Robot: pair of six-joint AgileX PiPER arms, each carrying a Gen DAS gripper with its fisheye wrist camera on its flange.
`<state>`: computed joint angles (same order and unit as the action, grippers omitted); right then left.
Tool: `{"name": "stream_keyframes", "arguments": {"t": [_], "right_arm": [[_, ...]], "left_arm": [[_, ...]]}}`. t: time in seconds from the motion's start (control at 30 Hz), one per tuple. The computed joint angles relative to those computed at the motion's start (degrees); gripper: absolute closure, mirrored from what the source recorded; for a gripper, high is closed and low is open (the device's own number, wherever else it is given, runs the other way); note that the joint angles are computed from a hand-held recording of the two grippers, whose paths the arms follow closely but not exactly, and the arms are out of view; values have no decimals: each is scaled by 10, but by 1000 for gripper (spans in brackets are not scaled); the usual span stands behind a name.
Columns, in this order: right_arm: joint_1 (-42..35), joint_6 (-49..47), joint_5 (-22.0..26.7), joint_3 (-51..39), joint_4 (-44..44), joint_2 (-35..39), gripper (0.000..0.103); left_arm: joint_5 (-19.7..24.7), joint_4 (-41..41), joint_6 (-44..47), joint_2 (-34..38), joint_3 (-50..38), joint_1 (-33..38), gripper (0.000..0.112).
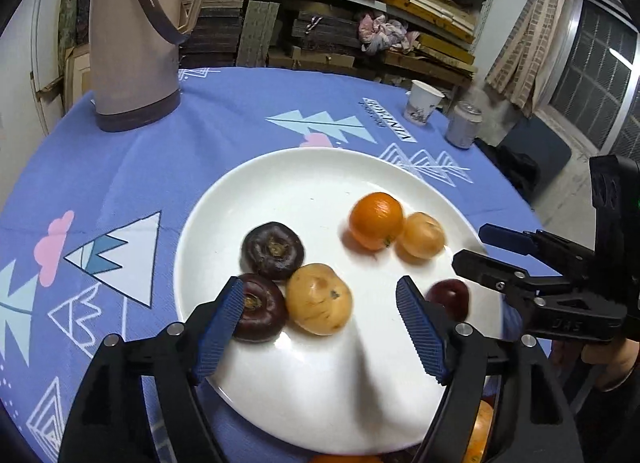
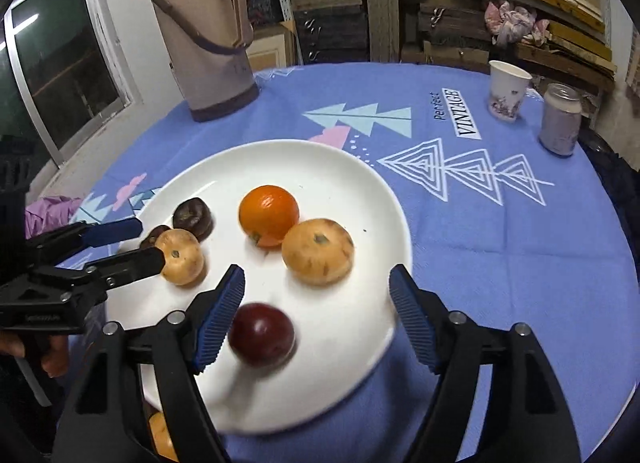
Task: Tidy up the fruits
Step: 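Place the pale fruit on the plate with the left tool while the right tool places its fruit, then grasp a pale potato-like fruit with the right tool while the left tool grasps a speckled pale fruit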
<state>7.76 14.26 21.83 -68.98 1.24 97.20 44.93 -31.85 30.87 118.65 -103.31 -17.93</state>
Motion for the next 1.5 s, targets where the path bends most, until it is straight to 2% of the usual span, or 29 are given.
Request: {"name": "stream_keyframes", "arguments": {"t": [0.13, 0.23, 0.3, 0.33, 0.43, 0.5, 0.57, 0.6, 0.7, 0.77, 0.87, 0.93, 1.0, 1.07, 1.17, 1.27, 1.33, 1.5], "right_arm": [[8, 66, -25, 68, -43, -62, 14], [6, 28, -43, 119, 24, -108, 8], [10, 28, -46, 154, 46, -141, 7], [15, 48, -45, 166, 33, -153, 7], [39, 139, -60, 209, -44, -190, 5], [54, 182, -60, 233, -72, -212, 5], [66, 169, -51, 252, -40, -232, 5], [72, 185, -47, 255, -52, -237, 5], [119, 308, -28, 274, -176, -262, 5], [152, 381, -11, 283, -252, -273, 5], [188, 430, -1, 300, -291, -295, 5], [213, 484, 11, 310, -334, -310, 5], [233, 487, 19, 317, -330, -324, 5], [258, 480, 23, 322, -326, -335, 5], [333, 506, 37, 321, -360, -336, 5], [390, 497, 29, 312, -358, -312, 9], [399, 446, 13, 298, -313, -283, 30], [388, 369, -11, 266, -231, -209, 35]], "left_arm": [[-22, -17, 26, -44, 61, -1, 26], [-31, -40, 45, -78, 108, 6, 26], [-30, -61, 53, -102, 141, 18, 23], [-32, -77, 65, -112, 156, 23, 19], [-48, -114, 105, -153, 221, 36, 17], [-18, -121, 110, -167, 243, 48, 17], [-7, -124, 120, -180, 266, 53, 17], [-21, -127, 130, -195, 288, 54, 17], [-71, -137, 162, -241, 354, 52, 18], [-75, -158, 185, -266, 385, 58, 18], [-74, -187, 205, -295, 418, 70, 18], [-67, -171, 191, -308, 427, 70, 18], [-65, -132, 171, -316, 428, 62, 18], [-86, -84, 146, -332, 442, 47, 18], [-94, -71, 147, -344, 464, 49, 17], [-86, -76, 165, -350, 482, 68, 17], [-88, -62, 153, -354, 489, 77, 18], [-77, -80, 169, -355, 492, 110, 17]]}}
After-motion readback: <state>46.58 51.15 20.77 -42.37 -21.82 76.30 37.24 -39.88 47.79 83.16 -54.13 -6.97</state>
